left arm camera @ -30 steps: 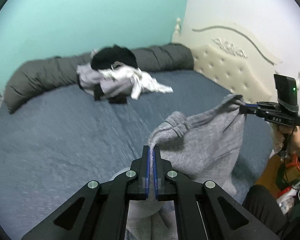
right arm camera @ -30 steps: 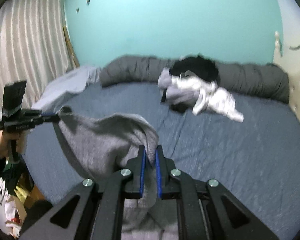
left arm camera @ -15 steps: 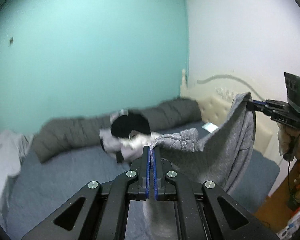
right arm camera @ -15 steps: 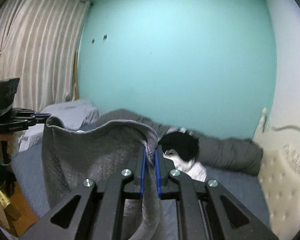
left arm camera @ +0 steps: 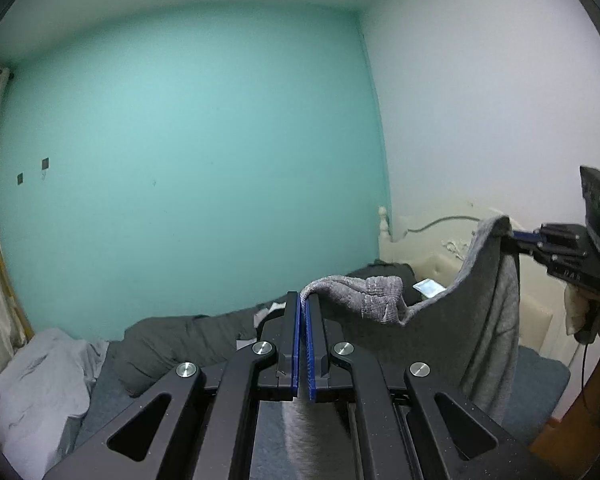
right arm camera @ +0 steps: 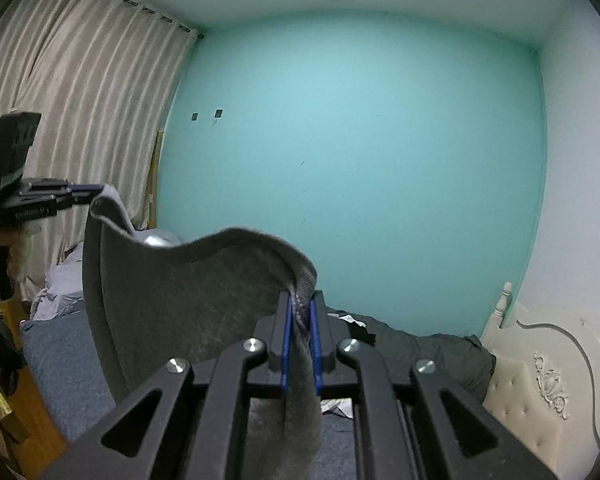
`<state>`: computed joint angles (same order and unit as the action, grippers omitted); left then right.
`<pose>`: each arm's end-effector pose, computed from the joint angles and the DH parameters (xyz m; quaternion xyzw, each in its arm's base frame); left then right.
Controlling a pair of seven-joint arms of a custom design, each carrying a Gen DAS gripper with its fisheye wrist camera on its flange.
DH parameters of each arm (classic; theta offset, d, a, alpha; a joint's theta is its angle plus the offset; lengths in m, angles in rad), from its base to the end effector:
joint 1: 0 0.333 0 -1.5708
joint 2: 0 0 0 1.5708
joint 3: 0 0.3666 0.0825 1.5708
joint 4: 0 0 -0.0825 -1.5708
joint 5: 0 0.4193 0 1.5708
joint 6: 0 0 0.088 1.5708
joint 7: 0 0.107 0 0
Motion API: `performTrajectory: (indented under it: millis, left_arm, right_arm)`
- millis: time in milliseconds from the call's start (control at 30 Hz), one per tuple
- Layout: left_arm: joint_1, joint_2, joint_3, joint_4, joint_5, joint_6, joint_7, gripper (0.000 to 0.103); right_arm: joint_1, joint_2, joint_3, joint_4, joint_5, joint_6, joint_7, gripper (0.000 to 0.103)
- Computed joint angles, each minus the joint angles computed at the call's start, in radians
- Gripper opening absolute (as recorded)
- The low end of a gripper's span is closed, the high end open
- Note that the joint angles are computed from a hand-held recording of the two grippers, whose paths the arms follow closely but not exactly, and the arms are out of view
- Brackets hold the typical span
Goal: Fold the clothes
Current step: 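Lift the sweatshirt up with both tools, letting it hang open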
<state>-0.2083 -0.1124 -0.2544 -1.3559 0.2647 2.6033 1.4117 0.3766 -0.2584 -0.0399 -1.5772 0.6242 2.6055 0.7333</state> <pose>0.4704 -0.2602 0.9801 -0.4125 0.6526 -0.4907 0.4039 0.4779 0.1484 0.9433 -0.7217 0.2670 -0.3435 0.5385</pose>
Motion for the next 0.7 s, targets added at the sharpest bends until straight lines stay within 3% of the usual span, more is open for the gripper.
performTrajectory:
  millis: [367, 700]
  left_arm:
    - [0.022, -0.083, -0.003, -0.107, -0.003, -0.012, -0.002, 0.002]
    - [0.012, 0.09, 0.021, -0.119, -0.055, -0.059, 0.021, 0.002]
  right_arm:
    - [0.031, -0.047, -0.013, -0.087, 0.035, -0.073, -0.064, 0.008]
    - [-0.039, 0.142, 0.04, -0.071, -0.039, -0.131, 0.018, 0.008]
